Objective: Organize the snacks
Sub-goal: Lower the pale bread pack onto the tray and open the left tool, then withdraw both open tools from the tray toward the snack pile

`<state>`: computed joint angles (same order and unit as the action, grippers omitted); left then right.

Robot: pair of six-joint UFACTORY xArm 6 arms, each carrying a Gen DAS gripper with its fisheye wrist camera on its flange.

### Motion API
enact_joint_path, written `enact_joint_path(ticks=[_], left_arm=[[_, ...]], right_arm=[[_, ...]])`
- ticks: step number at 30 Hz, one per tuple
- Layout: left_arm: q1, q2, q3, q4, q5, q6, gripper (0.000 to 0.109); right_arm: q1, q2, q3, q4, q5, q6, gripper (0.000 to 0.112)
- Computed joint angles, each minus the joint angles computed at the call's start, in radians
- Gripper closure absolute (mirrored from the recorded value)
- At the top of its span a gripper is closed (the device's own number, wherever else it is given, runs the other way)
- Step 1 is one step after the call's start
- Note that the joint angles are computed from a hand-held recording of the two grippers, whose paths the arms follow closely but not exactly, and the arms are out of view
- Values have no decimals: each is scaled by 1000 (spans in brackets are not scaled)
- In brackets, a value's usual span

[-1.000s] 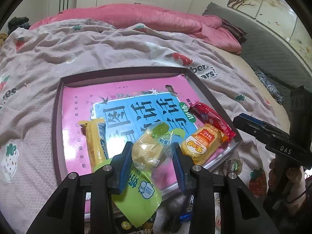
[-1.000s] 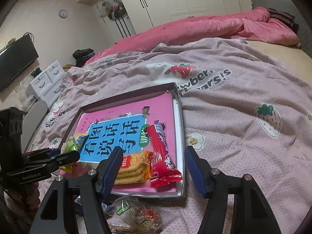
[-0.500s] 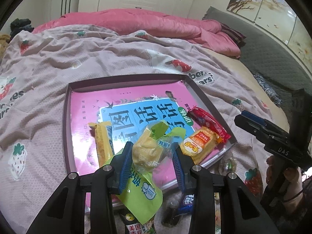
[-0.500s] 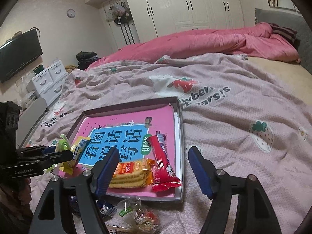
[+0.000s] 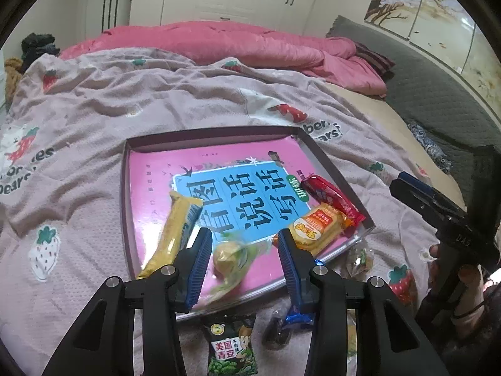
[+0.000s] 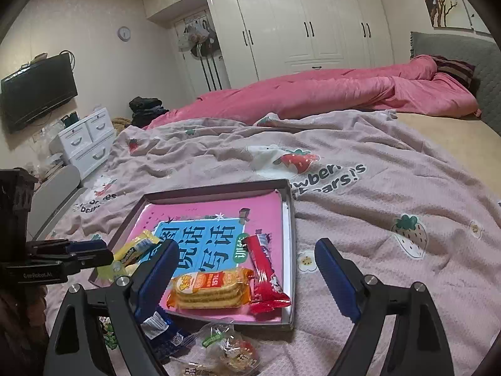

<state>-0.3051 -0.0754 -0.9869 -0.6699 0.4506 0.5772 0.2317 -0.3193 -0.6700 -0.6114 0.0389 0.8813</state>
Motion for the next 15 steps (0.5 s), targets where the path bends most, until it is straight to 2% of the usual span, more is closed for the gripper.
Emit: enact_joint_path(ticks=[7, 10, 15], left_arm=[[7, -16, 14, 22, 0, -15, 63], [10, -19, 18, 40, 2, -31, 57], [14, -33, 30, 64, 4, -47, 54]], right_arm=[[14, -23, 17, 23, 13, -20, 24], [15, -29, 22, 27, 13, -23, 24], [15, -51, 38, 8, 7, -3, 21]])
